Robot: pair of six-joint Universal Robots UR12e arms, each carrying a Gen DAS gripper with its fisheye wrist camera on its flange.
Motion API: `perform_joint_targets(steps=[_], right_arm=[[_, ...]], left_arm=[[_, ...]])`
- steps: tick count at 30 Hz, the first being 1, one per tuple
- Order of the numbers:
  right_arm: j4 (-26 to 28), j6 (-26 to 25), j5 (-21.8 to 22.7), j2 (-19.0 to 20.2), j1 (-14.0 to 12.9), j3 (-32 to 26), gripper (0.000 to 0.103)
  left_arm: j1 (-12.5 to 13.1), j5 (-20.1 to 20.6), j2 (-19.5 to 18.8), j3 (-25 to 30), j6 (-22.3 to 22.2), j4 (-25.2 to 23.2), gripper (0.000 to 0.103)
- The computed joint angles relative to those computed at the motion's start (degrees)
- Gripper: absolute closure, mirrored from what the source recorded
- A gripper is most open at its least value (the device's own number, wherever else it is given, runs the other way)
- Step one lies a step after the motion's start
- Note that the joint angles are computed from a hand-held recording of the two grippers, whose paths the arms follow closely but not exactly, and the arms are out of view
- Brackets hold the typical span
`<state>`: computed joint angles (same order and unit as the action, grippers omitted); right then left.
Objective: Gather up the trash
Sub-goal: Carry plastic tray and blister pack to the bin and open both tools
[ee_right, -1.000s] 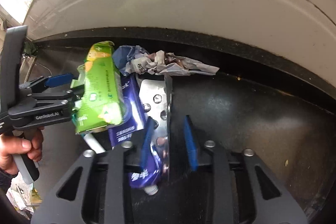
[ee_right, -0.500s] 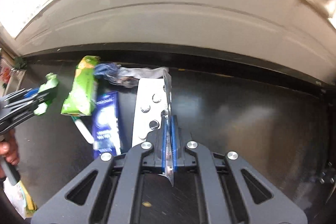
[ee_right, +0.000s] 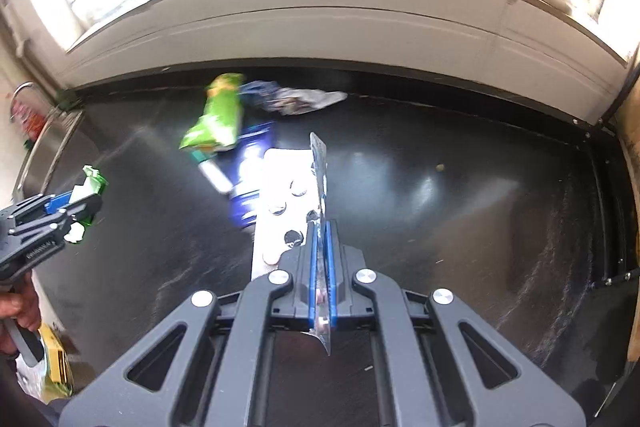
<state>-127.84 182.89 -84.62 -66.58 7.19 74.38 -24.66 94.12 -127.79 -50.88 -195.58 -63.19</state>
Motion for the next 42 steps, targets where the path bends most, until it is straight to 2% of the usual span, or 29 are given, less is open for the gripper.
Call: perform_joint_targets(steps=[4,10,15,19,25,28,31,37,42], right_arm=[[0.3,-2.5,2.6,-0.6,1.9,0.0,0.098],[3.3,-7.9,7.9,1.6,6.3,-3.8,0.098],[7.9,-14.0,12.7,4.6,10.9,-8.7,0.098],[13.6,-19.9,16.5,7.8,15.1,-13.6,0.098],[22.8,-30.2,20.0,11.9,21.7,-20.2,0.098],[26.5,-34.4,20.4,13.5,24.5,-22.3,0.098],[30.4,-37.4,19.8,15.6,27.4,-24.9,0.098],[34.5,-38.0,16.5,20.0,31.3,-29.2,0.098],[36.4,-37.2,13.2,24.0,33.3,-33.5,0.098]], left_arm=[[0.2,1.8,3.8,-5.9,-1.6,2.5,0.071],[1.4,6.5,11.6,-17.2,-6.5,5.7,0.071],[3.0,11.1,19.3,-27.4,-13.4,6.5,0.071],[4.4,14.9,26.3,-36.4,-20.9,5.6,0.071],[6.4,15.3,35.7,-48.8,-32.8,5.0,0.071],[7.2,15.0,40.4,-55.1,-39.4,4.6,0.071],[8.2,13.6,43.5,-60.0,-43.6,6.1,0.07],[11.6,10.7,46.3,-67.2,-46.2,11.7,0.07],[14.4,8.9,46.2,-70.4,-44.8,15.8,0.07]])
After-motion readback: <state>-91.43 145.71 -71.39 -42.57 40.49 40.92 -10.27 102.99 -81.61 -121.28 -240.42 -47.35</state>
